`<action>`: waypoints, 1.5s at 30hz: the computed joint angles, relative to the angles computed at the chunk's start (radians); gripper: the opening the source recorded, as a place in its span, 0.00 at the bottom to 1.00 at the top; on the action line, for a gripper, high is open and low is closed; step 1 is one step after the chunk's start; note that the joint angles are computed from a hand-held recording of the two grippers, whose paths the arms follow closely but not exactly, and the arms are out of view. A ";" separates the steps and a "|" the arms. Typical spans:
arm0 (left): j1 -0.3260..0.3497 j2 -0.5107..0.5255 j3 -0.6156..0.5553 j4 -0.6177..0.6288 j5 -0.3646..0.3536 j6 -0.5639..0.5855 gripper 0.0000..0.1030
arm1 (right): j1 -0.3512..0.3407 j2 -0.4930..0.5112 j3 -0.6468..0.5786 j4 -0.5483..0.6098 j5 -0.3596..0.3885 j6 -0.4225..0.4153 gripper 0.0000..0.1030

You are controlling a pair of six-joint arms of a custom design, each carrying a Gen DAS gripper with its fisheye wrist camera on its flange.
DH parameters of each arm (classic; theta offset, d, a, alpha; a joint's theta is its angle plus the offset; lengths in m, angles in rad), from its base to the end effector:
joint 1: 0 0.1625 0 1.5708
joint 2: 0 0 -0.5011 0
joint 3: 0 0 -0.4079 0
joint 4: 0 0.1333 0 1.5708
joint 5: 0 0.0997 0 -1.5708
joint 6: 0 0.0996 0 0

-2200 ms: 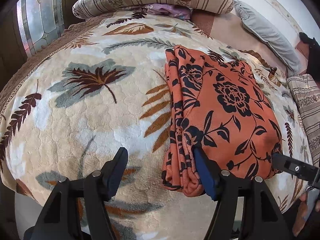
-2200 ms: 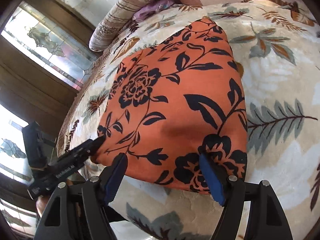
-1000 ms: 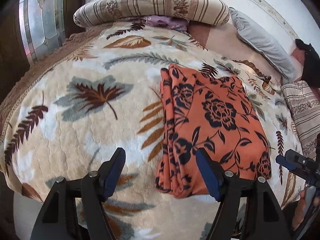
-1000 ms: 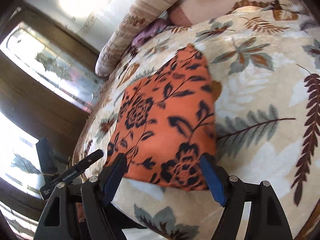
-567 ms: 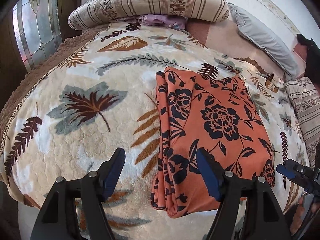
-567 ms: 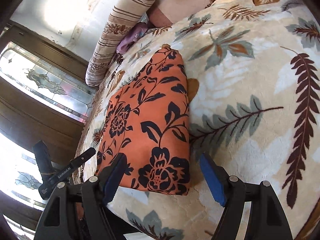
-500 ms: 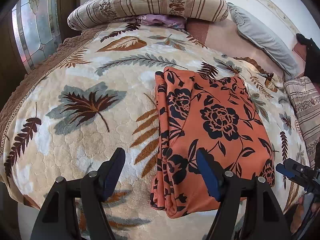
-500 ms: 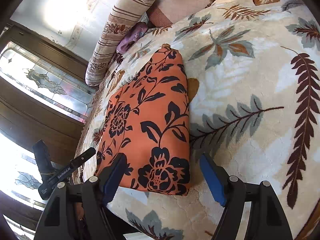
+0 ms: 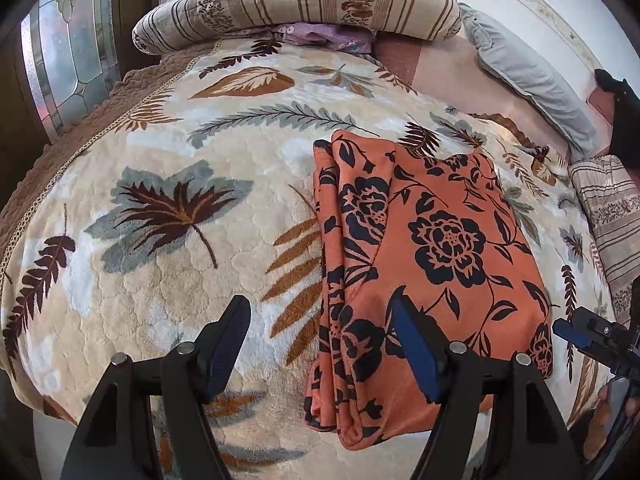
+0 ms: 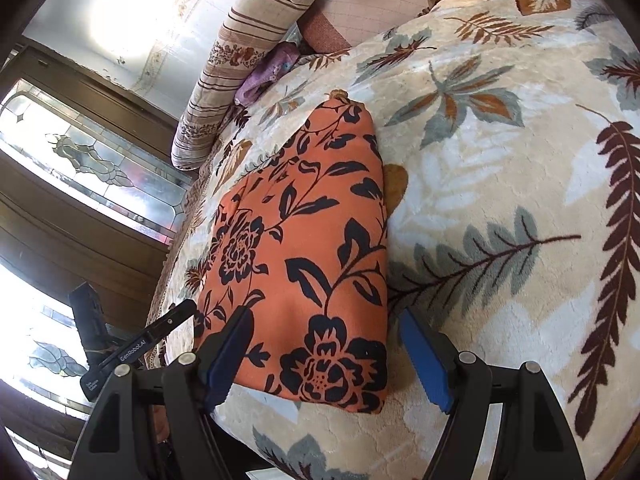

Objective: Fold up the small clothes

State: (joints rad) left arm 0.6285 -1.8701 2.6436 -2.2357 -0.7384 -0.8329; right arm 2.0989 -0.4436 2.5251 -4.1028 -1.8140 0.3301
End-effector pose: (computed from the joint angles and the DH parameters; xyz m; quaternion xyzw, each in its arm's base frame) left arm -0.0692 -0.3061 0.2789 0.0718 0.9107 -0.2817 0.2933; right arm 0.2885 -0.2775 -0.0219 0.0687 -0.9655 0.2508 0.0153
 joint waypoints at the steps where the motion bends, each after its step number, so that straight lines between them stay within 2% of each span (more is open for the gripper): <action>1: 0.009 -0.001 0.000 -0.024 -0.009 0.017 0.72 | 0.000 -0.003 -0.003 0.008 -0.001 -0.002 0.76; 3: 0.037 -0.004 0.001 -0.093 -0.043 0.063 0.72 | -0.009 -0.013 -0.011 0.026 0.010 -0.007 0.76; 8: 0.148 0.013 -0.010 -0.280 -0.179 0.180 0.72 | -0.042 -0.036 -0.032 0.059 0.050 -0.023 0.76; 14: 0.163 0.060 -0.016 -0.277 -0.157 0.183 0.72 | -0.085 -0.033 -0.035 0.048 0.108 -0.007 0.76; 18: 0.132 0.060 -0.011 -0.219 -0.108 0.163 0.72 | -0.084 -0.022 -0.026 0.051 0.102 -0.007 0.76; 24: 0.123 0.043 -0.008 -0.198 -0.101 0.169 0.72 | -0.082 -0.013 -0.018 0.042 0.092 0.011 0.76; 32: 0.109 0.025 -0.003 -0.175 -0.099 0.160 0.72 | -0.066 -0.025 -0.027 0.086 0.078 0.011 0.76; 35: 0.115 0.023 -0.003 -0.186 -0.108 0.166 0.72 | -0.067 -0.029 -0.038 0.106 0.079 0.009 0.76; 39: 0.144 0.025 -0.005 -0.256 -0.158 0.210 0.72 | -0.076 -0.031 -0.047 0.125 0.085 0.004 0.76; 45: 0.196 0.077 -0.020 -0.335 -0.218 0.262 0.72 | -0.111 -0.028 -0.068 0.141 0.118 -0.005 0.76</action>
